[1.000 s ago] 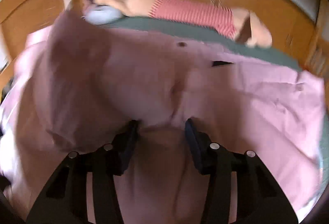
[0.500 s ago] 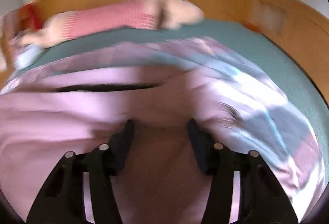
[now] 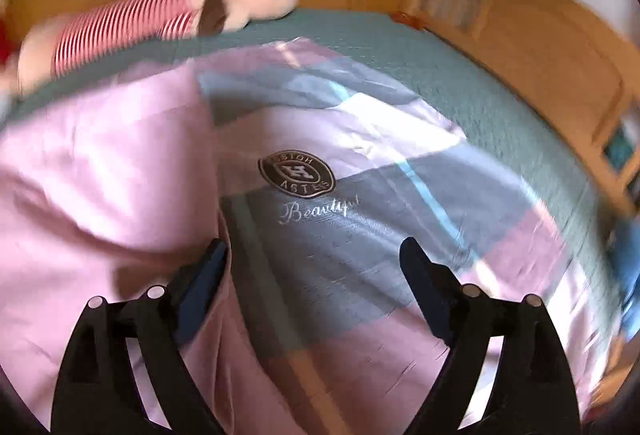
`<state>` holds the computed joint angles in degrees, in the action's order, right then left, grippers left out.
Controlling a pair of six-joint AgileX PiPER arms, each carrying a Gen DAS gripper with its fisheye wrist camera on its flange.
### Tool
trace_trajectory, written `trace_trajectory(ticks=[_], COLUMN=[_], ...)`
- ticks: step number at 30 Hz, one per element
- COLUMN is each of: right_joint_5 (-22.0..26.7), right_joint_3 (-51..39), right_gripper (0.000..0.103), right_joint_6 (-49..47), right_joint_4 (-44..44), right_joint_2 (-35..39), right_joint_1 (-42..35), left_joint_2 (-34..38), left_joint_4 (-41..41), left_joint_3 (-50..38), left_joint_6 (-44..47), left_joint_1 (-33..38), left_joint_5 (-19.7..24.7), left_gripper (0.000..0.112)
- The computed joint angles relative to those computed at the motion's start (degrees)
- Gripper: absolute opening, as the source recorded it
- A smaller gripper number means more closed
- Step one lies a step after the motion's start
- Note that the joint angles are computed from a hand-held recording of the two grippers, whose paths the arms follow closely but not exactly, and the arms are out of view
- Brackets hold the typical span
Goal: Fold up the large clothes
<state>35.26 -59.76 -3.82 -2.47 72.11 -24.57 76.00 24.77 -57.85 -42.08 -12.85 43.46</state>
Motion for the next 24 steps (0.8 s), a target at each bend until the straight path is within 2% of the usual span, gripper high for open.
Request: trace_trajectory(ticks=[1, 3, 4, 5, 6, 9, 11, 13, 14, 15, 17, 19, 20, 21, 22, 24], right_joint_5=[-1.51, -3.60, -2.78, -1.29, 2.50, 11.29, 15.21, 15.22, 15.18, 14.82, 11.00, 8.99, 9.76, 12.82, 13.77, 20.21], right_joint_3=[1.22, 2.45, 1.66, 0.00, -2.94, -13.23, -19.56, -24.01, -24.97, -24.64, -20.06, -14.33, -11.78, -9.61, -6.62, -4.42], right_gripper=[0.083, 0.083, 0.083, 0.083, 0.083, 0.083, 0.081, 0.081, 0.081, 0.083, 0.083, 0.085, 0.086, 0.093, 0.101, 0.102], right_joint_6=[1.76, -0.55, -0.04, 1.27, 0.29, 6.83, 14.48, 20.79, 24.19, 28.66, 30.74, 27.47, 26.95, 27.74, 27.44, 24.93], right_joint_4=[-0.69, 3.68, 4.18, 4.41, 6.93, 7.21, 2.05, -8.40, -11.58, -12.46, -8.37, -9.86, -12.67, -15.89, -16.99, -15.48], right_joint_2=[-3.20, -9.18, -10.66, -10.58, -9.89, -0.99, 7.32, 15.75, 17.91, 17.77, 11.65, 2.22, -2.69, -8.42, -14.14, -24.24], right_joint_1=[2.23, 8.65, 13.69, 18.20, 23.93, 40.22, 49.36, 51.71, 50.67, 48.85, 44.44, 44.20, 45.84, 48.10, 49.28, 50.63], left_joint_2=[-1.39, -5.01, -5.75, -5.69, -5.19, -4.73, -3.84, -0.83, -1.01, -1.99, -5.51, -9.28, -11.20, -12.33, -14.22, -16.34], left_joint_4=[2.60, 3.36, 2.79, 4.09, 7.29, 10.15, 6.57, 3.52, 2.42, 0.45, -4.12, -1.16, 2.16, 6.16, 10.34, 15.50], left_joint_3=[0.47, 2.01, 1.93, 1.37, 0.77, 0.66, 0.63, -1.11, -0.90, 0.19, 0.49, 0.58, 0.29, -0.21, -0.73, -3.48], left_joint_6=[-1.93, -2.51, -2.32, -3.70, -6.14, -8.05, -4.85, -1.31, -0.71, 0.65, 3.92, 0.35, -3.24, -7.80, -12.38, -18.24], left_joint_1=[-0.95, -1.32, -2.07, -4.02, -6.56, -8.76, -6.95, -4.68, -4.16, -2.58, -0.33, -3.06, -6.38, -10.50, -16.23, -27.69], left_joint_5=[-0.15, -4.02, -4.57, -3.19, -0.91, 0.86, 0.16, 2.62, 3.26, 1.87, 1.15, 1.85, 3.69, 6.25, 9.62, 17.35], left_gripper=[0.076, 0.076, 0.076, 0.076, 0.076, 0.077, 0.077, 0.077, 0.077, 0.076, 0.076, 0.077, 0.081, 0.084, 0.086, 0.094])
